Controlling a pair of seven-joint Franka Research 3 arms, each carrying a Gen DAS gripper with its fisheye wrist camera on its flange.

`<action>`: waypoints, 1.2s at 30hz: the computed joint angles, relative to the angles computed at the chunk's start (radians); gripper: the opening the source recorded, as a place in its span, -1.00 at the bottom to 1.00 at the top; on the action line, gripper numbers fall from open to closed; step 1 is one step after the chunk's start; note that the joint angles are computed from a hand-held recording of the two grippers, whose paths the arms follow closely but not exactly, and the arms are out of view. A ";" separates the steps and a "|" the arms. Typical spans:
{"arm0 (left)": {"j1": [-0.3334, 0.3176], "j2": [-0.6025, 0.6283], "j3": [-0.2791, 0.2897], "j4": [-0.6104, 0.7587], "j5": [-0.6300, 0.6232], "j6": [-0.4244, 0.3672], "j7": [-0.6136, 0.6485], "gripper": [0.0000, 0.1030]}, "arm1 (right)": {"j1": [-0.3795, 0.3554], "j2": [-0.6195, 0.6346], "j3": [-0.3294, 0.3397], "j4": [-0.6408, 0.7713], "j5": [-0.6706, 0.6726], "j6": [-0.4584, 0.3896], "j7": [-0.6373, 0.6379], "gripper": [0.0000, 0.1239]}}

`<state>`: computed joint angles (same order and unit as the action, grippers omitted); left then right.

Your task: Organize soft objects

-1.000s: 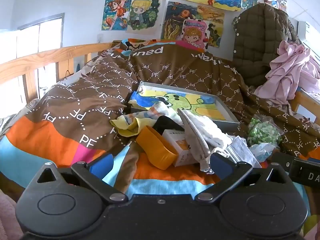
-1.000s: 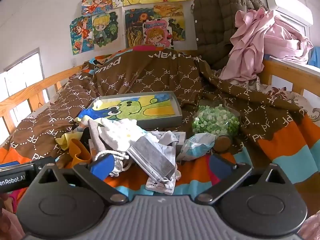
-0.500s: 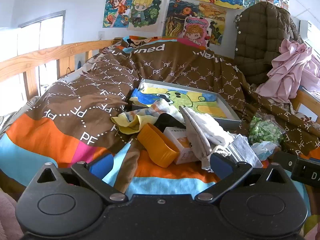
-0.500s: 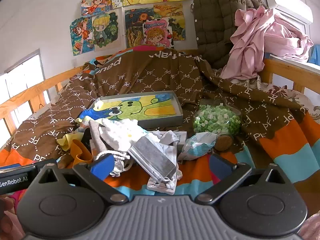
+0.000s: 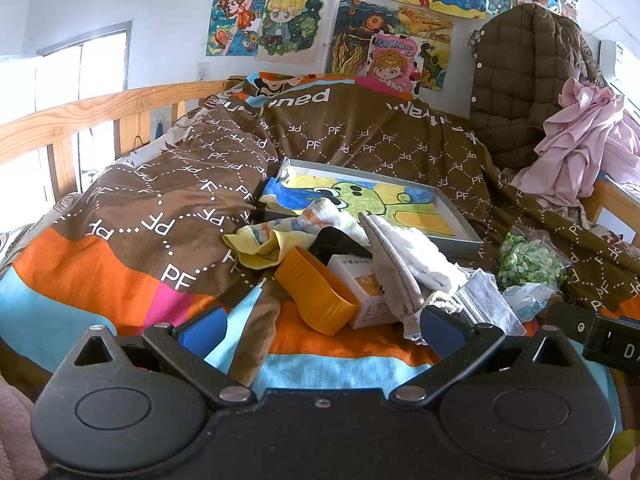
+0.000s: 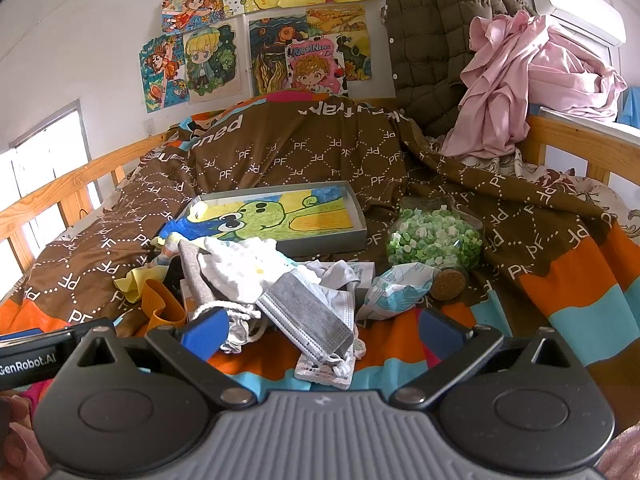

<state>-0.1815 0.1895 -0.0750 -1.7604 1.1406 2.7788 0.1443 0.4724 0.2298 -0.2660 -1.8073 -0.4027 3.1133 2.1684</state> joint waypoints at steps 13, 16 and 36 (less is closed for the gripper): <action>0.000 0.000 0.001 0.000 -0.001 0.000 0.001 0.99 | 0.000 0.001 0.001 0.000 0.013 0.001 -0.010 0.66; 0.000 0.000 0.001 0.000 -0.003 0.000 0.003 0.99 | -0.001 0.001 0.002 -0.001 0.016 0.001 -0.012 0.66; -0.001 0.000 0.001 0.000 -0.003 0.000 0.003 0.99 | 0.000 0.000 0.003 -0.002 0.030 0.002 -0.023 0.66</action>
<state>-0.1821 0.1898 -0.0741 -1.7601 1.1372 2.7791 0.1476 0.4723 0.2302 -0.2631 -1.8096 -0.3722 3.1157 2.1451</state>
